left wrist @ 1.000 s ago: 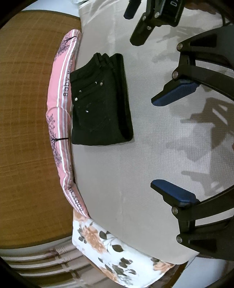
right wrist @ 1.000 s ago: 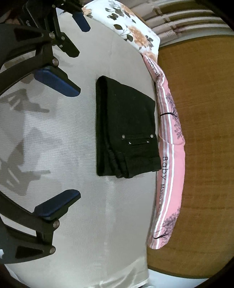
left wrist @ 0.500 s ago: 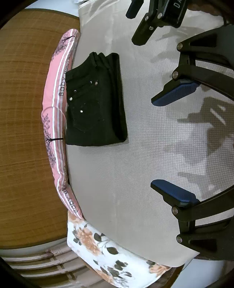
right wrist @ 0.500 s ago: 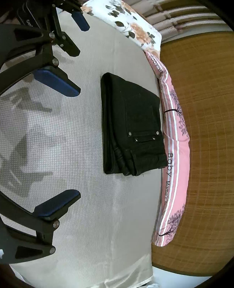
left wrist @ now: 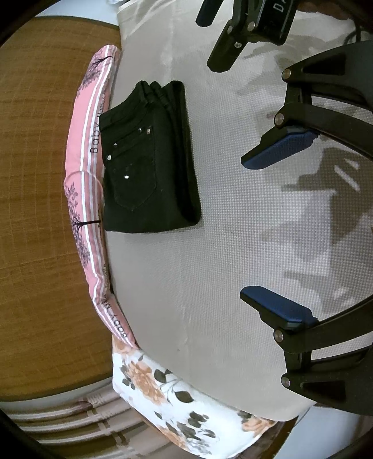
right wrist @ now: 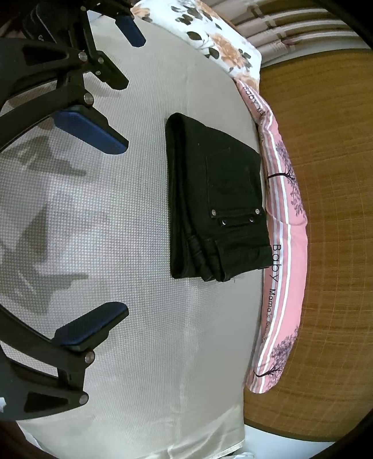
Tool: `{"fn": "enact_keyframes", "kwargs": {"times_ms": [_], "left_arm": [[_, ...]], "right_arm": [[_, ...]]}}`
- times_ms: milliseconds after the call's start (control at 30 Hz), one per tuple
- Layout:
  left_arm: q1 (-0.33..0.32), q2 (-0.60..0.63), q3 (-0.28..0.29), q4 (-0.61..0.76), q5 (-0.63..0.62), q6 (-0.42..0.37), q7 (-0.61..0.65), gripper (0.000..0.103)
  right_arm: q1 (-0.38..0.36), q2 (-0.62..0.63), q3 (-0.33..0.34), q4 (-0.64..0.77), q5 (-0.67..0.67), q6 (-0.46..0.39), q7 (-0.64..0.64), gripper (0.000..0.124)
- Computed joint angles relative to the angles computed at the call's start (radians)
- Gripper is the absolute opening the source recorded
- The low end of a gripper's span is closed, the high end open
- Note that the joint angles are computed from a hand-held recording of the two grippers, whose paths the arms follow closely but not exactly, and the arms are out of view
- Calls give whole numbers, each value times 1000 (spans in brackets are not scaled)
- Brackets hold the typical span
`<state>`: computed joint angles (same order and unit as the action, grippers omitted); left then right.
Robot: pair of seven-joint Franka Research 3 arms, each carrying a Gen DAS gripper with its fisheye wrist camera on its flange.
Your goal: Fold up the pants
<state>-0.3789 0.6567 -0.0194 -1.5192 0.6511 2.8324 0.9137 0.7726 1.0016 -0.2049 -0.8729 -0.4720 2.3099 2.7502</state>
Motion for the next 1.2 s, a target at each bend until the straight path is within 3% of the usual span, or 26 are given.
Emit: {"fn": "enact_keyframes", "kwargs": {"times_ms": [467,1200], "left_arm": [[10,7,-17,6,-26,-6,33,84],[-3,8,-6,6,-16,0,24,84]], "right_arm": [[-4,41,7,68,23,-38,-26,102],[-2,16,4,18,24,-16,-12,102]]}}
